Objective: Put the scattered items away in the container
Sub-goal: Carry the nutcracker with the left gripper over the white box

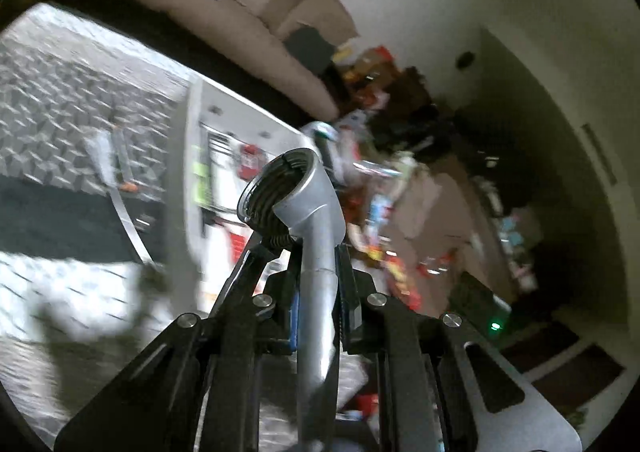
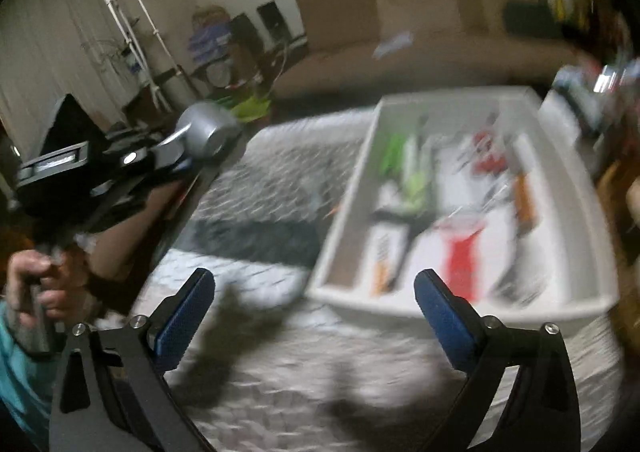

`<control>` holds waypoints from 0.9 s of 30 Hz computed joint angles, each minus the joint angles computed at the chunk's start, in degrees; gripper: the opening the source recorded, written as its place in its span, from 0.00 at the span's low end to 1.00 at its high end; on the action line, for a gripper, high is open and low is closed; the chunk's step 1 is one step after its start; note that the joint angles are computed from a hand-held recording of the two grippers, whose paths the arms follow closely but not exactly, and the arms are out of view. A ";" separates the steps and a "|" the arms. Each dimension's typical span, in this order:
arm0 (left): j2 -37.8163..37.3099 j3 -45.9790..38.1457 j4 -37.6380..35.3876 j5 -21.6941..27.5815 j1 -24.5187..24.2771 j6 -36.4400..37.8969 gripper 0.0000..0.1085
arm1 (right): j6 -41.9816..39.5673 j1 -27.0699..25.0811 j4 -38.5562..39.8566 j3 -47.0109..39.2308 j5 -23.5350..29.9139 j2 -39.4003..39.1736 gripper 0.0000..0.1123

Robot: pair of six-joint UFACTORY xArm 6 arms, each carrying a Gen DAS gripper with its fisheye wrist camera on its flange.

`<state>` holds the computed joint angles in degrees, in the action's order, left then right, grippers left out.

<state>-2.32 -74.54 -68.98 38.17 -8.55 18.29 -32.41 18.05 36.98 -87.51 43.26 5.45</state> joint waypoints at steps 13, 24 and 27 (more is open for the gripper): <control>1.72 -5.58 -10.68 -4.94 -13.09 2.27 0.12 | -7.52 -10.50 31.33 3.88 19.03 -3.75 0.44; 13.77 -21.30 -5.75 -2.61 -15.24 -2.34 0.18 | -5.26 -15.08 29.62 -3.81 21.75 -0.41 0.14; 19.29 -27.93 -6.15 -2.37 -14.72 -3.83 0.38 | -2.65 -16.15 26.55 -8.73 21.66 3.45 0.15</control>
<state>16.97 -102.47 -75.13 35.80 -23.27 14.45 -35.07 1.90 63.53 -96.24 64.91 8.90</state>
